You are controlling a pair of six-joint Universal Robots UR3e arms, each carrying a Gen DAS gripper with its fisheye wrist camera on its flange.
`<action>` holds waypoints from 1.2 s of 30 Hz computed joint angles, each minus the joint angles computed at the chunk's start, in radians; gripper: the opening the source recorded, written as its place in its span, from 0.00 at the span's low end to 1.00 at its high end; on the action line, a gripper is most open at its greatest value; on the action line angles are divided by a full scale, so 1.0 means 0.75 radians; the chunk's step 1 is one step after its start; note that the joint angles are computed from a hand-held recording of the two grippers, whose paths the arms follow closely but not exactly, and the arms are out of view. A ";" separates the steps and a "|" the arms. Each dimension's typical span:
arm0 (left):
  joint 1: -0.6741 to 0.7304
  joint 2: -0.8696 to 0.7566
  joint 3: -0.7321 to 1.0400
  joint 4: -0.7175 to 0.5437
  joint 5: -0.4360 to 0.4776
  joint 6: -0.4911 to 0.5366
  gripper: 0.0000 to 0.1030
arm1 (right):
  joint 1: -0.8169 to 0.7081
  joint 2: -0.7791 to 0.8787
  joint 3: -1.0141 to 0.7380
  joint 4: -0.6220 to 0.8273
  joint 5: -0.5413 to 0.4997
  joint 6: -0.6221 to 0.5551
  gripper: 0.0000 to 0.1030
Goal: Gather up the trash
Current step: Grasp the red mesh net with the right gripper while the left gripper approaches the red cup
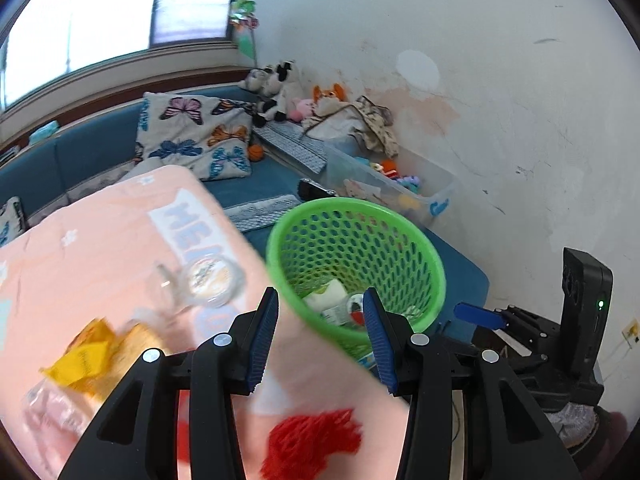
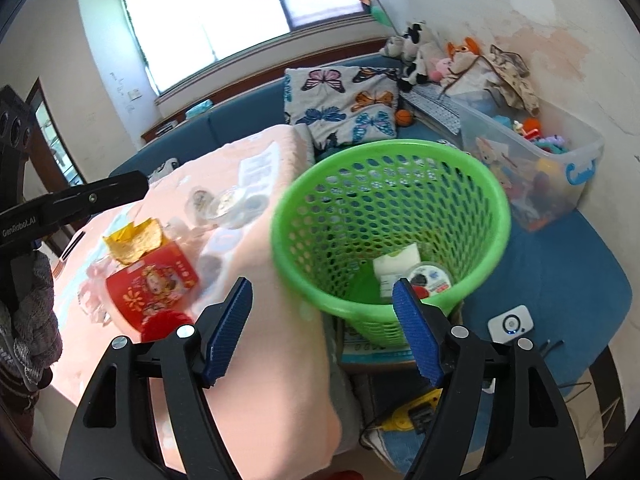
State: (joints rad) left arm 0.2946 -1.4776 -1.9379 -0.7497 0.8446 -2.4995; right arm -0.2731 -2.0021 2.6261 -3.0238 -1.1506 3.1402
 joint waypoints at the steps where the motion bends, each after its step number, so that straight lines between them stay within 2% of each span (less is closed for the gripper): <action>1: 0.043 0.037 -0.030 -0.018 -0.018 0.029 0.42 | 0.029 0.013 -0.008 -0.012 -0.013 0.015 0.71; 11: 0.419 0.330 -0.211 -0.322 -0.172 0.330 0.43 | 0.330 0.171 -0.105 -0.130 -0.176 0.134 0.74; 21: 0.685 0.450 -0.268 -0.591 -0.248 0.553 0.44 | 0.638 0.480 -0.273 -0.254 -0.296 0.225 0.75; 28: 0.803 0.448 -0.310 -0.646 -0.248 0.648 0.44 | 0.766 0.674 -0.398 -0.275 -0.341 0.252 0.75; 36: 0.888 0.442 -0.349 -0.674 -0.230 0.739 0.44 | 0.824 0.813 -0.505 -0.269 -0.378 0.277 0.75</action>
